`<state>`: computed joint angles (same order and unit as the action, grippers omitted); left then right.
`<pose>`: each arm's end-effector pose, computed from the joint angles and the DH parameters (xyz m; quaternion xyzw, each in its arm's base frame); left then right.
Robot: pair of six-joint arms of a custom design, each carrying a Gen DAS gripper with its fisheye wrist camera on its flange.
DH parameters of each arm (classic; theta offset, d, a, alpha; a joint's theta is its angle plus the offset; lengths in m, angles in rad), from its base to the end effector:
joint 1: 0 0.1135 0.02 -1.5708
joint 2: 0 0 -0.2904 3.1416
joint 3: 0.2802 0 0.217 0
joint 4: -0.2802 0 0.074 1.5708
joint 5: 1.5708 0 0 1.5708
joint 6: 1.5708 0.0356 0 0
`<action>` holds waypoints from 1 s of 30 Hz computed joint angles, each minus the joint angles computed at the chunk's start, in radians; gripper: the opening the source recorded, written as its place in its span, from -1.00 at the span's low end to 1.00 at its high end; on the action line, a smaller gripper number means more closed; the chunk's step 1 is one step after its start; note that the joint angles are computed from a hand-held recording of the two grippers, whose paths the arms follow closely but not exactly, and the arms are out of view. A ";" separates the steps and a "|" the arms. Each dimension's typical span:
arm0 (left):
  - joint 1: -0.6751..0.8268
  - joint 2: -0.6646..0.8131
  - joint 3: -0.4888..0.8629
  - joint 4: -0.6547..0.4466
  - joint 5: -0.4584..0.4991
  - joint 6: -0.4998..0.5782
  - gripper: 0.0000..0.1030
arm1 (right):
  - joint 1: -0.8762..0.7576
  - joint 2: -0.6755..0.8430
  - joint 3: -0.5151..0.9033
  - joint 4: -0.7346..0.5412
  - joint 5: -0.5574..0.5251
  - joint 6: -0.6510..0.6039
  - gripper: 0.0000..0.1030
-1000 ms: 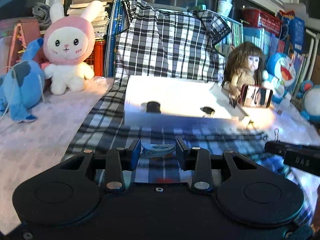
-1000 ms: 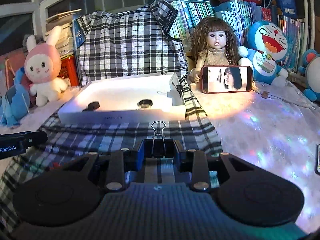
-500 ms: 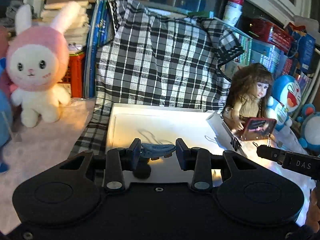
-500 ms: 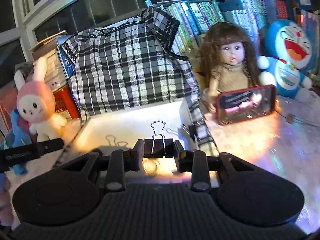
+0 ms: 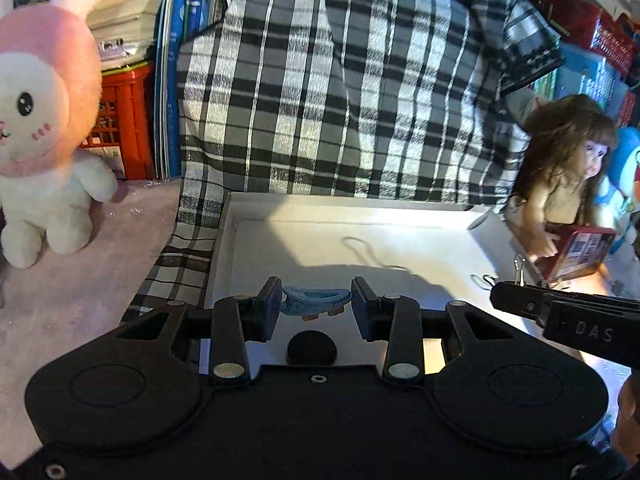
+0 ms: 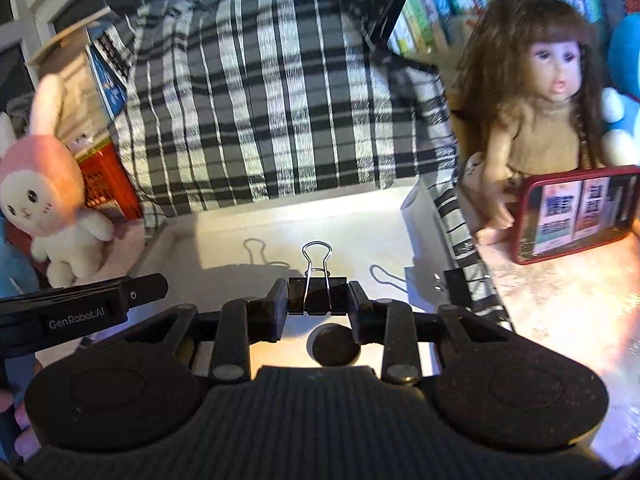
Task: Organize rigid objects
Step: 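Carry the binder clip and blue hair clip over the white tray with both tools, then open both tools to drop the clips into the white tray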
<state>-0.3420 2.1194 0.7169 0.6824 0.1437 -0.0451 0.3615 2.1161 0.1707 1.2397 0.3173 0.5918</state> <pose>0.3258 -0.1214 0.0937 0.1637 0.8942 -0.1433 0.3913 0.2212 0.0717 0.0758 0.1688 0.8830 0.0625 0.4336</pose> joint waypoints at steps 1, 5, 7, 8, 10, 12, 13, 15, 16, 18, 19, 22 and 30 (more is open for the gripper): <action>-0.003 0.017 0.014 0.000 -0.008 0.000 -0.30 | -0.006 0.017 0.020 -0.009 -0.005 -0.006 -0.29; -0.006 0.077 0.075 -0.020 -0.024 -0.003 -0.30 | -0.030 0.071 0.088 -0.041 -0.015 -0.036 -0.29; -0.010 0.103 0.100 -0.025 -0.038 -0.002 -0.30 | -0.040 0.093 0.111 -0.052 -0.021 -0.045 -0.29; -0.011 0.114 0.110 -0.027 -0.042 -0.002 -0.30 | -0.044 0.101 0.120 -0.058 -0.023 -0.049 -0.29; -0.013 0.132 0.124 -0.029 -0.046 0.001 -0.30 | -0.047 0.121 0.135 -0.062 -0.019 -0.060 -0.29; -0.017 0.147 0.134 -0.028 -0.052 0.009 -0.30 | -0.049 0.138 0.149 -0.066 -0.018 -0.065 -0.29; -0.019 0.153 0.136 -0.024 -0.056 0.012 -0.30 | -0.050 0.147 0.152 -0.062 -0.021 -0.065 -0.29; -0.024 0.162 0.139 -0.019 -0.063 0.017 -0.30 | -0.053 0.159 0.156 -0.057 -0.023 -0.066 -0.29; -0.025 0.167 0.141 -0.019 -0.066 0.016 -0.30 | -0.051 0.164 0.157 -0.053 -0.018 -0.069 -0.29; -0.028 0.173 0.142 -0.011 -0.076 0.019 -0.30 | -0.044 0.163 0.161 -0.059 -0.007 -0.076 -0.29; -0.031 0.176 0.141 -0.006 -0.082 0.024 -0.30 | -0.042 0.163 0.163 -0.063 -0.005 -0.079 -0.29; -0.036 0.183 0.139 0.006 -0.095 0.037 -0.30 | -0.034 0.166 0.172 -0.070 0.003 -0.085 -0.29; -0.047 0.187 0.126 0.031 -0.118 0.065 -0.29 | -0.028 0.171 0.164 -0.052 0.011 -0.086 -0.22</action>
<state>-0.3890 2.3068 0.8431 0.7131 0.0259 0.0199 0.3339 2.2868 0.3351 1.1872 0.3280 0.5056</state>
